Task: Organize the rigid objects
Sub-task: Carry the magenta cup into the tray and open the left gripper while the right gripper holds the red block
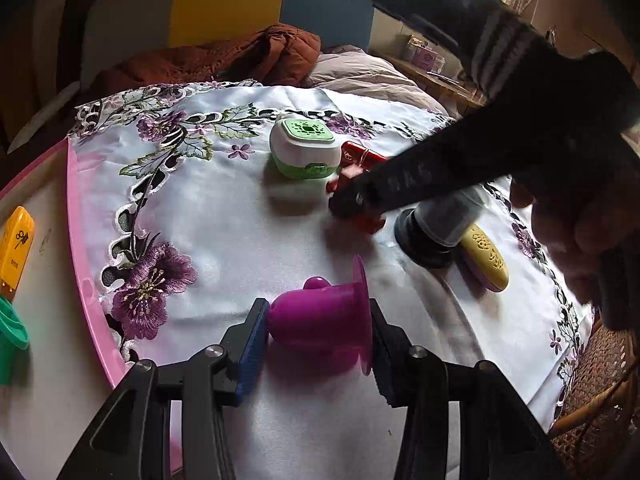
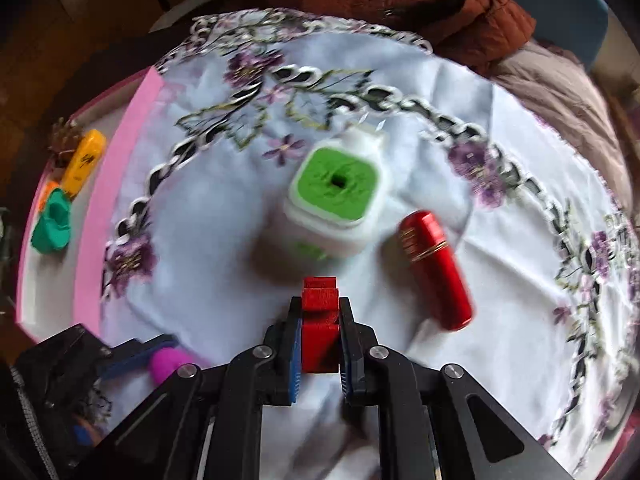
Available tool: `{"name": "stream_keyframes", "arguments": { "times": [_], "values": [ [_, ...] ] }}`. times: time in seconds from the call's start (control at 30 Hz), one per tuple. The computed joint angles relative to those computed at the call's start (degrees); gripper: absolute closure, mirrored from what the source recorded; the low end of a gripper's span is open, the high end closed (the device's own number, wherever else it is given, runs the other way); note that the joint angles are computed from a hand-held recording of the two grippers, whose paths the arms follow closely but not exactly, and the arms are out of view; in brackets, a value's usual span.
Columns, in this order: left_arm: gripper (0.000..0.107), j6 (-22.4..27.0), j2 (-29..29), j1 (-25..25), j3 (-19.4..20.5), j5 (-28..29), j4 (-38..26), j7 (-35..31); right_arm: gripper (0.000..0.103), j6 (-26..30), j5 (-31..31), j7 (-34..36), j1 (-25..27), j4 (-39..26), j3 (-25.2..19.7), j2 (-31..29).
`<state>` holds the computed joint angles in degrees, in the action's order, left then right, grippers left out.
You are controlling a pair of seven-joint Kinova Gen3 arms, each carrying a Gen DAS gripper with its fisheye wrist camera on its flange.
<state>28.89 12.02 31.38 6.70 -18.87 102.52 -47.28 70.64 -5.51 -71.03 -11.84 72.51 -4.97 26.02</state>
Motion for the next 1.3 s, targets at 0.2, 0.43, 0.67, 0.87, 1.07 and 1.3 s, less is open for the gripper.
{"name": "stream_keyframes", "arguments": {
  "times": [0.2,0.43,0.67,0.87,1.07,1.3],
  "values": [
    [0.061,0.85,-0.63,1.39,-0.22,-2.67,0.51,1.77,0.087,-6.17,-4.74,0.30,2.87,7.07,-0.67,-2.83],
    [0.061,2.22,-0.80,2.94,-0.38,-6.50,0.60,5.76,0.087,-15.70,-7.99,6.00,4.99,15.46,-1.40,-6.88],
    [0.062,3.96,-1.52,3.87,0.05,-9.50,0.65,9.04,0.087,-17.51,-8.13,8.38,4.93,17.43,-1.18,-8.77],
    [0.062,4.24,-3.84,3.22,1.14,-11.40,1.59,11.06,0.087,-18.95,-7.93,8.23,4.24,17.27,-1.19,-7.77],
    [0.062,4.76,-7.45,2.07,2.97,-14.70,2.97,14.74,0.087,-20.23,-7.85,8.67,4.26,18.26,-1.30,-8.29],
    [0.062,7.29,-11.13,-0.77,5.78,-17.75,4.24,19.28,0.087,-22.32,-7.21,8.44,3.72,19.61,-1.28,-8.90]
  ]
}}
